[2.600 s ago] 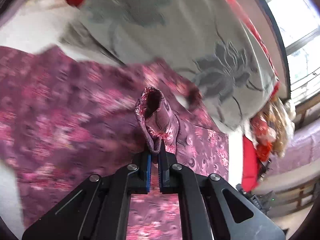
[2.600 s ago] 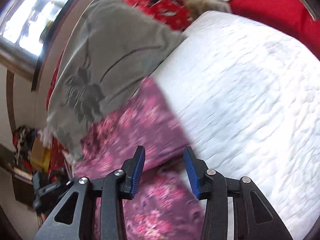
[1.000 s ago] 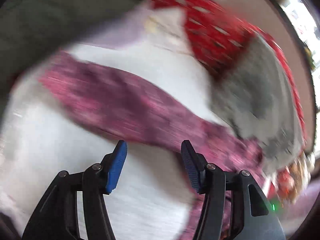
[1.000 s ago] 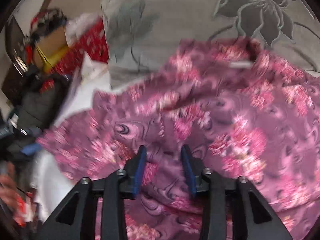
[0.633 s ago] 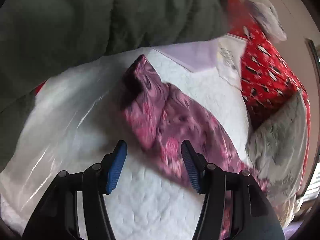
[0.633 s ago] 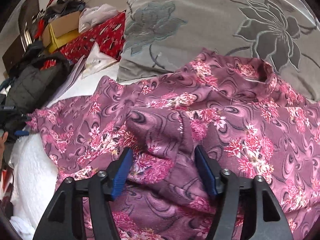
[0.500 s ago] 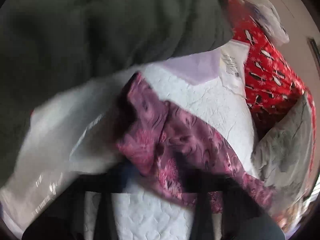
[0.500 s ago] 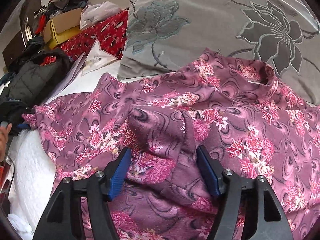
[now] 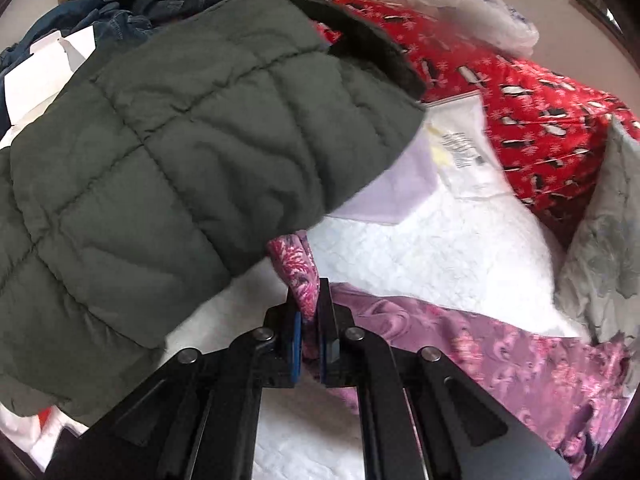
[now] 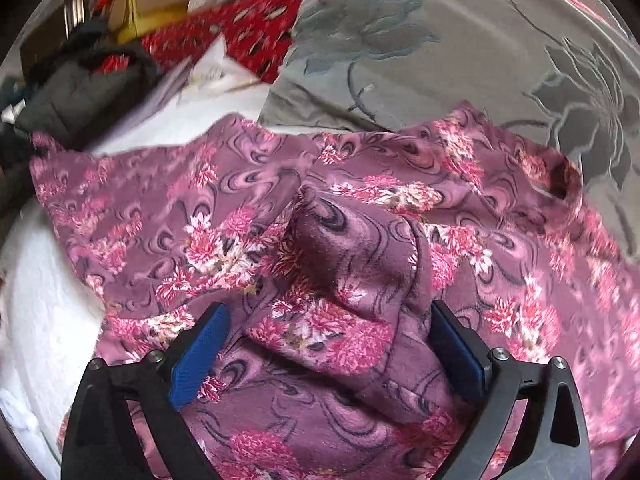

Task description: Fold small clothes

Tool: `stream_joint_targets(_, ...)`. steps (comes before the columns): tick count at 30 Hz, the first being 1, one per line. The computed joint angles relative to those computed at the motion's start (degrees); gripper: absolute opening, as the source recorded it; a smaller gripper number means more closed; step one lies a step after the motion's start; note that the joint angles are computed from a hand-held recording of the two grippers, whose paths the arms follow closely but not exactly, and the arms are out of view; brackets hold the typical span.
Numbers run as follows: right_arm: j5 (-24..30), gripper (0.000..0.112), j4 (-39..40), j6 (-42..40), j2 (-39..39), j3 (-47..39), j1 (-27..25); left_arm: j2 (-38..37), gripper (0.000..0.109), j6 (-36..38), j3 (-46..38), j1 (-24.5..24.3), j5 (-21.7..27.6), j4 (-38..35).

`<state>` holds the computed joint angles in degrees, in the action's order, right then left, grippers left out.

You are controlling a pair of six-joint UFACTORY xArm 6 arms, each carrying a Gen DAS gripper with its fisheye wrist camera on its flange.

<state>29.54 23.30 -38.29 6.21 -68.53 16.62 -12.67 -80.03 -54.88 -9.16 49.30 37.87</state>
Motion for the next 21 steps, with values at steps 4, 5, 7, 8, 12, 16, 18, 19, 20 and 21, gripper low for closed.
stream_joint_targets(4,4.04,0.098,2.22,2.37,0.38,-2.70,-1.64,1.36,0.004,-4.16,-2.96,-2.26,-0.01,4.83)
stream_joint_targets(5,4.42,0.098,2.95,2.92,0.23,-2.99,-2.30,1.79,0.004,-5.29,-3.73,-2.96,-0.29,6.06)
stream_joint_targets(7,5.87,0.098,4.52,3.17,0.19,-4.06,-4.00,2.61,0.004,-4.84,-5.82,-4.25,0.25,6.39)
stream_joint_targets(8,6.37,0.098,4.57,3.37,0.18,-4.54,-4.81,3.05,0.004,-4.42,-6.98,-5.03,0.62,6.49)
stream_joint_targets(12,7.37,0.098,0.96,5.77,1.36,-7.21,-8.48,5.47,0.004,-3.19,-11.73,-8.71,2.39,7.01)
stream_joint_targets(16,6.70,0.098,-0.82,7.29,2.25,-8.50,-13.39,9.75,0.004,-1.42,-17.85,-12.09,3.86,6.83)
stream_joint_targets(18,6.33,0.098,-2.11,8.35,2.45,-8.56,-15.61,12.04,0.004,-0.58,-20.76,-13.58,3.88,6.20)
stream_joint_targets(19,6.15,0.098,-2.91,8.88,2.44,-8.35,-16.66,13.09,0.004,-0.25,-22.06,-14.24,3.76,5.92)
stream_joint_targets(20,5.94,0.098,-4.00,9.56,2.60,-8.24,-17.70,14.47,0.004,0.33,-23.84,-15.07,3.55,5.50)
stream_joint_targets(21,5.69,0.098,-5.04,10.12,2.73,-8.09,-18.60,15.84,0.004,0.92,-25.56,-15.79,3.45,5.14)
